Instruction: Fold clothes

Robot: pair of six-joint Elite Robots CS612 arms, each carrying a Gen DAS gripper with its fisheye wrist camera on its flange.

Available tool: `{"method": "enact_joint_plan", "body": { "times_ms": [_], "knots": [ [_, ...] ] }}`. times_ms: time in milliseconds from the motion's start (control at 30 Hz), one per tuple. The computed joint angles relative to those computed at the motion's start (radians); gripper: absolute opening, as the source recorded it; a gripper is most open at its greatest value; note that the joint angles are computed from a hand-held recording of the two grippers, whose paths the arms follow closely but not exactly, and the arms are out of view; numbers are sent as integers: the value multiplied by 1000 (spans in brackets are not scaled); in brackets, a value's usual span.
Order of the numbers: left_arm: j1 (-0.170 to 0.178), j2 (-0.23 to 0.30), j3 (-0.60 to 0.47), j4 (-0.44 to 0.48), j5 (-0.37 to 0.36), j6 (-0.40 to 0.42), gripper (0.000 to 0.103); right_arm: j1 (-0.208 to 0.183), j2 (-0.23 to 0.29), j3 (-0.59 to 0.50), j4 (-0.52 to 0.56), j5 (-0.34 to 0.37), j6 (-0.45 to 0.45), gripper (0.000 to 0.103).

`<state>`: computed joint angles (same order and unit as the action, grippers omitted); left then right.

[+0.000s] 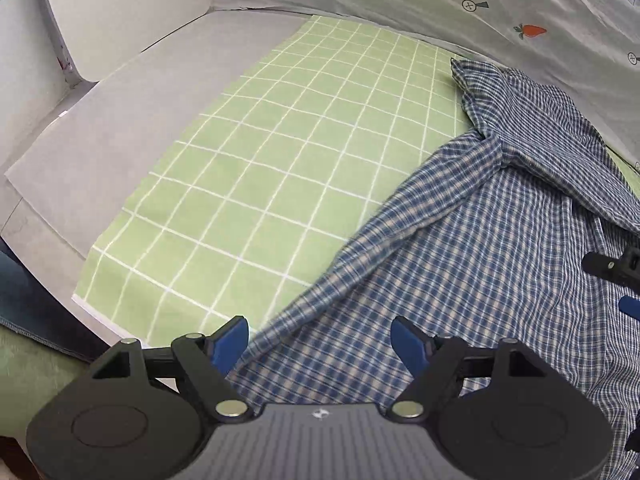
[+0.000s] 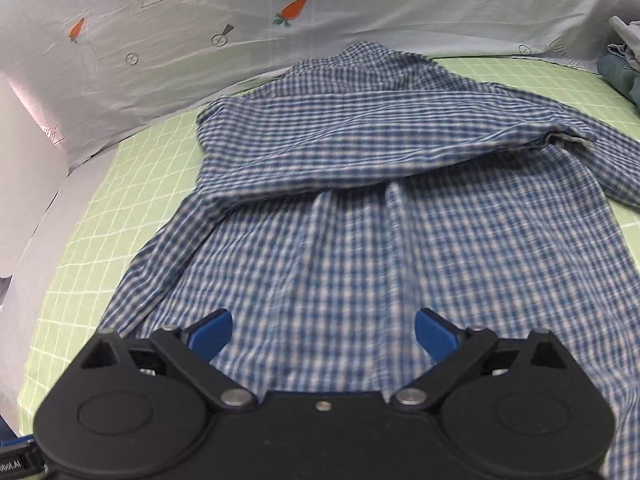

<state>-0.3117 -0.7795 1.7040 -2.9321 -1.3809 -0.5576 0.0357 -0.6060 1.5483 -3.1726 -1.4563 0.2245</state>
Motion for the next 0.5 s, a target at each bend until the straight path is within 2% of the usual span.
{"method": "enact_joint_plan", "body": {
  "times_ms": [133, 233, 333, 400, 500],
  "knots": [
    [63, 11, -18, -27, -51, 99, 83, 62, 3, -14, 41, -28, 71, 98],
    [100, 24, -39, -16, -85, 191, 83, 100, 14, -36, 51, -28, 128, 90],
    [127, 36, -61, 5, -109, 266, 83, 133, 27, -60, 56, -20, 158, 84],
    [139, 40, -69, 21, -125, 297, 83, 155, 32, -77, 81, -35, 163, 73],
    [155, 44, -73, 46, -162, 345, 83, 176, 39, -95, 109, -38, 169, 68]
  ]
}}
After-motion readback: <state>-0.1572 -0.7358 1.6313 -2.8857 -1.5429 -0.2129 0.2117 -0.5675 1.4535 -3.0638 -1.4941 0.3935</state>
